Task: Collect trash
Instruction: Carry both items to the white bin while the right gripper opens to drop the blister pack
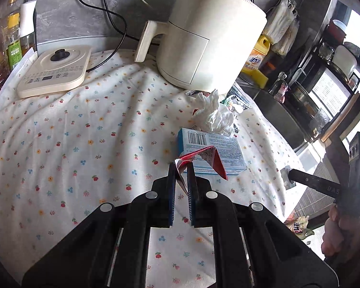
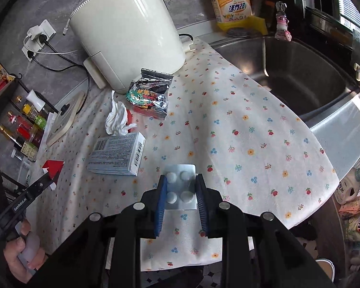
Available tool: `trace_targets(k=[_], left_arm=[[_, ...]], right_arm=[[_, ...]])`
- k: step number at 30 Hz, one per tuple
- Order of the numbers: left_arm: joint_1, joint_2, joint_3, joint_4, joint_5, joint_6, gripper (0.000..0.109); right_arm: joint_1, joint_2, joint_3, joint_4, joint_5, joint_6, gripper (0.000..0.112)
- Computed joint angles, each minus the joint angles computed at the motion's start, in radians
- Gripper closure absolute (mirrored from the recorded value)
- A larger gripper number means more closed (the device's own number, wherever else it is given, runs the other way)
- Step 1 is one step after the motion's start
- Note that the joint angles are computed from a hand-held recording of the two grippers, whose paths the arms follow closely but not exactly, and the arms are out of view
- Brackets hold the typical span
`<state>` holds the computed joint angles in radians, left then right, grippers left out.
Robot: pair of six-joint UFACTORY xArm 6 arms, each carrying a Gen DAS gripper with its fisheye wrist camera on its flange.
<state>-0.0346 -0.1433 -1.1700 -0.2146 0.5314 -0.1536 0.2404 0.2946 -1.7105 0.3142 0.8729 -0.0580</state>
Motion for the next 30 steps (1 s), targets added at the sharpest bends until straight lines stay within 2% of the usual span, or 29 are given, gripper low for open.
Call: trace_targets(k=[6, 13, 30], left_arm=[[-0.095, 0.021, -0.030, 0.019, 0.009, -0.023, 0.099], [-0.228, 0.088, -0.106, 0.007, 0.028, 0.000, 0.099], [-0.517, 0.246, -0.263, -0.029, 0.121, 0.063, 0.099]], right_arm=[[-0.068, -0.176, 0.200, 0.024, -0.030, -0.037, 0.088], [-0.190, -0.364, 0.404, 0.042, -0.045, -0.046, 0.088], [-0.538, -0.691, 0.763, 0.058, 0.013, -0.077, 0.087]])
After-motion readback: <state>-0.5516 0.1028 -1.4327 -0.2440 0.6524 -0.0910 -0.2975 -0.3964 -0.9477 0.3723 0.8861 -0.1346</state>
